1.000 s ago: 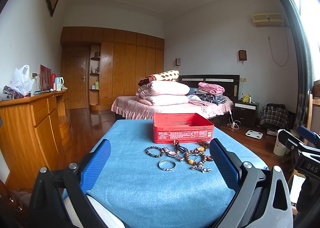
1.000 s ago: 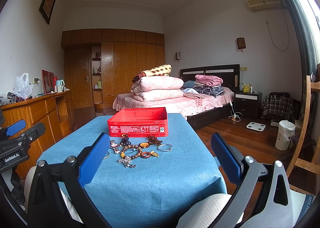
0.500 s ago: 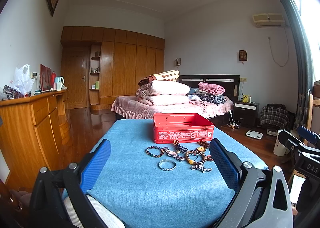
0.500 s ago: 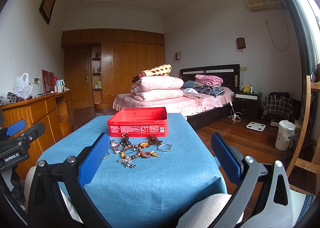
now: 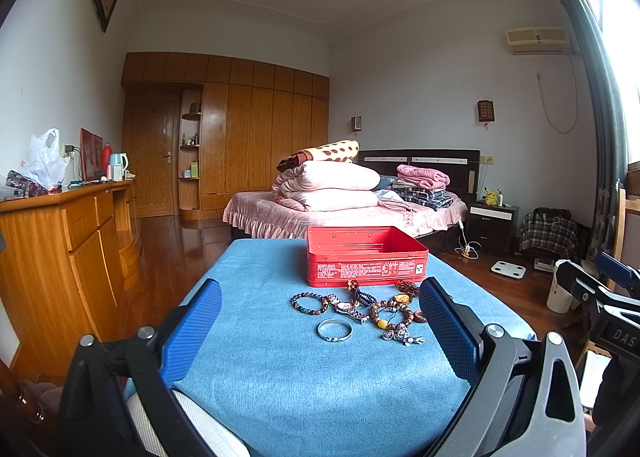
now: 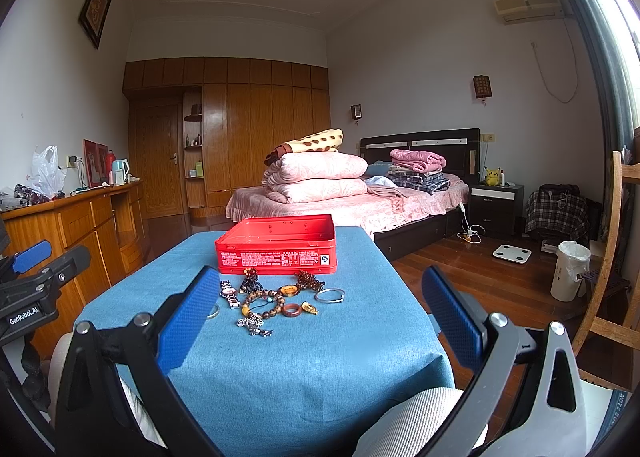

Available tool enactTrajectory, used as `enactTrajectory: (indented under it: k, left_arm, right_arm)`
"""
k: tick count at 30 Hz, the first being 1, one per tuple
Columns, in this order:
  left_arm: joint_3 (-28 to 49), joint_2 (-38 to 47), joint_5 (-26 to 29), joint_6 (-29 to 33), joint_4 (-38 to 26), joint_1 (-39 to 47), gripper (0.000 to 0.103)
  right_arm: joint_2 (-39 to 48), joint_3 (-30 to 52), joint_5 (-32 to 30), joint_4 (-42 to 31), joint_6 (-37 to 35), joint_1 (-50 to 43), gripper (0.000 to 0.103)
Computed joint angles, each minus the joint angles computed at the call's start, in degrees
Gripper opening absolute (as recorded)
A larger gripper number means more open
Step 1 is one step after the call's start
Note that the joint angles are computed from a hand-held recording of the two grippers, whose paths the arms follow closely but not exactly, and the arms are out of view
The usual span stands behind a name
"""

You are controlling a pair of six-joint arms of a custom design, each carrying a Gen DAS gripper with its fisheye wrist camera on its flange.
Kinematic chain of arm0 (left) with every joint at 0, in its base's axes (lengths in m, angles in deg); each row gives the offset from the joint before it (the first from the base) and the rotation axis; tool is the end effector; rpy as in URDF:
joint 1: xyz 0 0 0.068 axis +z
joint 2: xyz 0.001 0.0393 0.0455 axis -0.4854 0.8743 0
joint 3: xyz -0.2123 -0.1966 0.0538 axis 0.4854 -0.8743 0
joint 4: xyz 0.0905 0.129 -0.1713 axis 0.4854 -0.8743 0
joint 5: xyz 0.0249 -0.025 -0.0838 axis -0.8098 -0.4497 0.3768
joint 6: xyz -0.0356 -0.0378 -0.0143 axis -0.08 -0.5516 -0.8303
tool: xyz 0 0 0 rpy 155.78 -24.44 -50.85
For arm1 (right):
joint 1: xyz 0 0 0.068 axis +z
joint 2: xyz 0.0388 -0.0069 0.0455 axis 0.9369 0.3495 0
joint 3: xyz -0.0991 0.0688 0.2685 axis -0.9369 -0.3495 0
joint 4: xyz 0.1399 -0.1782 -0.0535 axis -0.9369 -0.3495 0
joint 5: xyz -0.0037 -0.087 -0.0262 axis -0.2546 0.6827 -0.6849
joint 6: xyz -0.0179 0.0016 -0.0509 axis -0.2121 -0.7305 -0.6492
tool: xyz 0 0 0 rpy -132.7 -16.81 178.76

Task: Organize jewelry

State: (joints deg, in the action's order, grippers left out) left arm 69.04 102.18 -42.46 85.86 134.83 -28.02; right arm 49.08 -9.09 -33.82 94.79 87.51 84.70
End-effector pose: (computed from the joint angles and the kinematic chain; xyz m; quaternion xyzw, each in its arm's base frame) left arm 0.2630 0.0145 0.1364 -0.1210 0.7566 0.0931 0.6358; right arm 0.3214 0.0915 0.1333 -0.1326 0.7549 0.1348 0.6280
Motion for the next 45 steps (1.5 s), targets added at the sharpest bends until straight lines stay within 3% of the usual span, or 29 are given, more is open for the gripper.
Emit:
enactTrajectory:
  k: [16,20,23,33,45]
  left_arm:
    - [0.61,0.25,0.97,-0.35,-1.31,0.77,0.097]
    - [4.71,-1.39,4.54,-2.29,-12.47,3.44,0.097]
    - [7.98,-1.08,6.86,-4.13,-19.97,4.99,0.097]
    - [15.82,3.73,11.76,-5.56,-29.69,8.13,0.097]
    - [34.13,12.41,13.35,-5.21,-44.85,11.26,0.097]
  right_arm:
    - [-0.01,0.47,0.23,-0.88,-0.08,0.02,0.098]
    - [0.88,1.90,0.29,-3.26,-0.19,-0.32,0.098]
    - [2.28,6.94,0.79,-11.24,-0.46,0.11,0.098]
    - [6.74,16.54,-0.50,-24.09,0.32,0.21,0.098]
    - [16.47,38.32,1.72,-42.00,-1.94,2.20,0.098]
